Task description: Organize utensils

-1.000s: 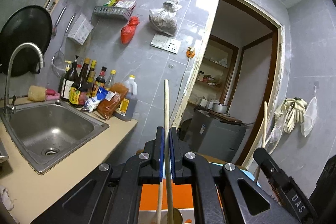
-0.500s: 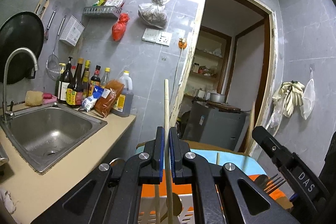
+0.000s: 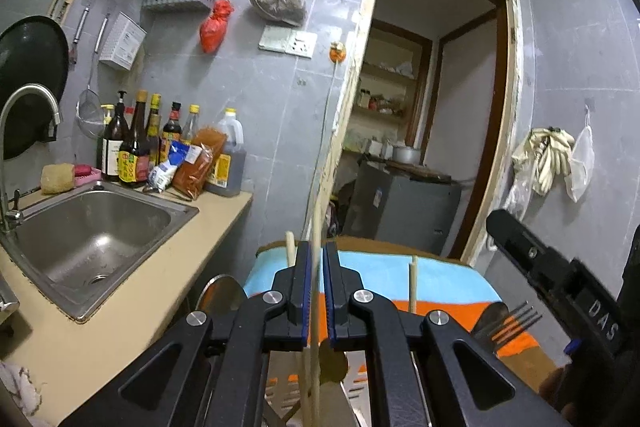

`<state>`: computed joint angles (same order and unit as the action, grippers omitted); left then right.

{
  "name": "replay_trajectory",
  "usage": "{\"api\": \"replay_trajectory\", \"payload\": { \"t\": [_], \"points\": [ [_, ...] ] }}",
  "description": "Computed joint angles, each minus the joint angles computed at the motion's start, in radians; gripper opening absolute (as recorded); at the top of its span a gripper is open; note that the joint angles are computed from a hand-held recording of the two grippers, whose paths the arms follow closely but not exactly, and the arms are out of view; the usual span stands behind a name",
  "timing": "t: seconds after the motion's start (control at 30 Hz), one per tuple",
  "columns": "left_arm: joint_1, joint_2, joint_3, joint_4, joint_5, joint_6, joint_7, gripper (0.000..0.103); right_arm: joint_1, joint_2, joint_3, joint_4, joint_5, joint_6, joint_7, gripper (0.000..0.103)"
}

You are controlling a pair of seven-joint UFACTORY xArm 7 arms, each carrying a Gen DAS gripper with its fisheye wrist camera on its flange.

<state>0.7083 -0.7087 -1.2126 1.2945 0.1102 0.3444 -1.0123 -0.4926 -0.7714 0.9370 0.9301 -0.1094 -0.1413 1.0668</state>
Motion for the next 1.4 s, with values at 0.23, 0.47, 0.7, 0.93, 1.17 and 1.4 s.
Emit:
{"api": "replay_trajectory", "payload": {
  "t": [0.23, 0.47, 0.7, 0.93, 1.17, 1.4],
  "points": [
    [-0.064, 0.063, 0.019, 0.010, 0.000, 0.051, 0.031, 0.028, 0.103, 0.009, -0.080, 0.008, -0.033, 0.147, -0.022, 0.029],
    [-0.131, 0.124, 0.043, 0.043, 0.036, 0.098, 0.035, 0.047, 0.227, -0.015, -0.178, 0.006, -0.081, 0.319, -0.016, 0.045],
    [-0.222, 0.190, 0.064, 0.076, 0.077, 0.161, 0.038, 0.066, 0.380, -0.044, -0.290, -0.012, -0.121, 0.473, -0.041, 0.057],
    [-0.352, 0.257, 0.098, 0.104, 0.118, 0.259, 0.028, 0.091, 0.519, -0.106, -0.384, -0.029, -0.128, 0.642, -0.101, 0.078],
    [-0.444, 0.216, 0.130, 0.119, 0.189, 0.340, -0.030, 0.102, 0.616, -0.206, -0.435, -0.016, -0.107, 0.848, -0.183, 0.102],
    [-0.455, 0.136, 0.117, 0.159, 0.159, 0.476, -0.059, 0.102, 0.649, -0.323, -0.443, 0.014, -0.063, 1.047, -0.252, 0.102]
  ]
}}
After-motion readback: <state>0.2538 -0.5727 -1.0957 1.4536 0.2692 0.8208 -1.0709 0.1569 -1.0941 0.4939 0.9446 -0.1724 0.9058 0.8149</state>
